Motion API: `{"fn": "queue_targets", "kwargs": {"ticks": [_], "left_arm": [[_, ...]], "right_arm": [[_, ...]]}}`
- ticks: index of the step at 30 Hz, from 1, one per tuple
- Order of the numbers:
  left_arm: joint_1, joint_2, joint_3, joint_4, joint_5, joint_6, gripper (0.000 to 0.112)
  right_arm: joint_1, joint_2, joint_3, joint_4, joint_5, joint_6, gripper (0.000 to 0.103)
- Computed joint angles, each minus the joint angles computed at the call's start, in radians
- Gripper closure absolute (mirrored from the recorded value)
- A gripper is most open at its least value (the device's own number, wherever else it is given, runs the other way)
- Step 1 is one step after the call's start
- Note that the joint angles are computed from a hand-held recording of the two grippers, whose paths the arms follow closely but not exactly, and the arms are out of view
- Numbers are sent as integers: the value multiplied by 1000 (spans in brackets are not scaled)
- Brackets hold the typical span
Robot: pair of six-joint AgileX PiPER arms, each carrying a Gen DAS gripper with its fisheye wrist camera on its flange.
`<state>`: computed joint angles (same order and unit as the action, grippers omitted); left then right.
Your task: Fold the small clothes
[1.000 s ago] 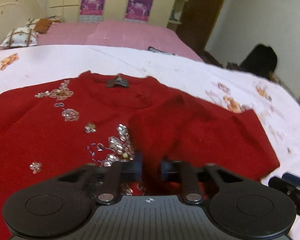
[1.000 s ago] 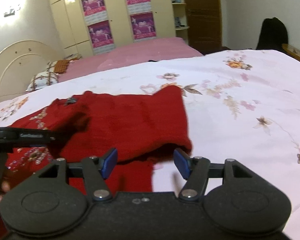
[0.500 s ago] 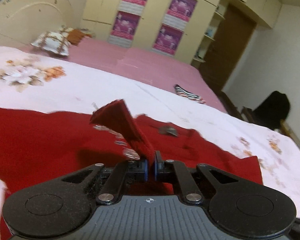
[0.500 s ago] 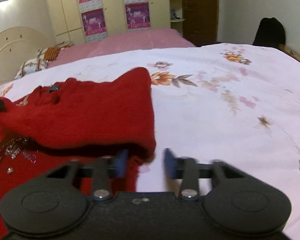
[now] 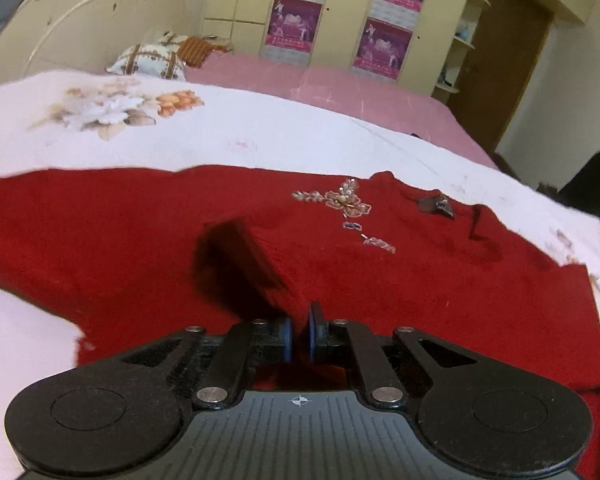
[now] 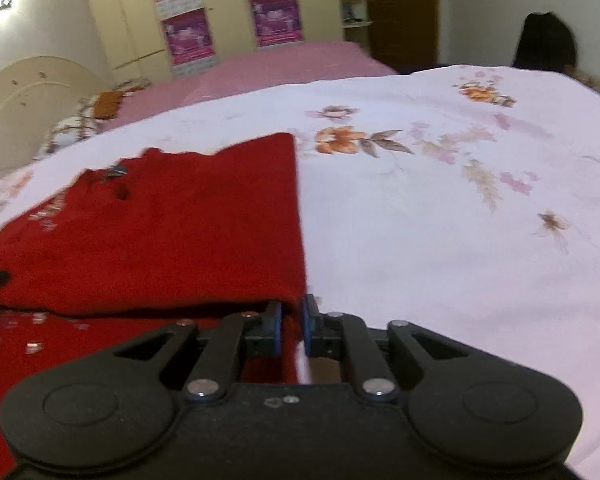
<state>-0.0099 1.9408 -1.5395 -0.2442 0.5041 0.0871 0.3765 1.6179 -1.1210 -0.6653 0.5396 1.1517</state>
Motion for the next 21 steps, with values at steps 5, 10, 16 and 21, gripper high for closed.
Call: {"fn": "queue_targets", "kwargs": {"ticks": [5, 10, 16, 21], "left_arm": [[39, -72, 58, 154, -15, -135, 12], [84, -136, 115, 71, -45, -65, 13], [29, -83, 56, -47, -51, 79, 13], [-4, 40, -63, 81, 11, -61, 13]], "right_arm": [[-4, -101, 78, 35, -50, -28, 79], [-44, -77, 34, 9, -75, -22, 70], [-125, 104, -147, 124, -109, -150, 69], [-193, 267, -335, 316, -110, -298, 64]]}}
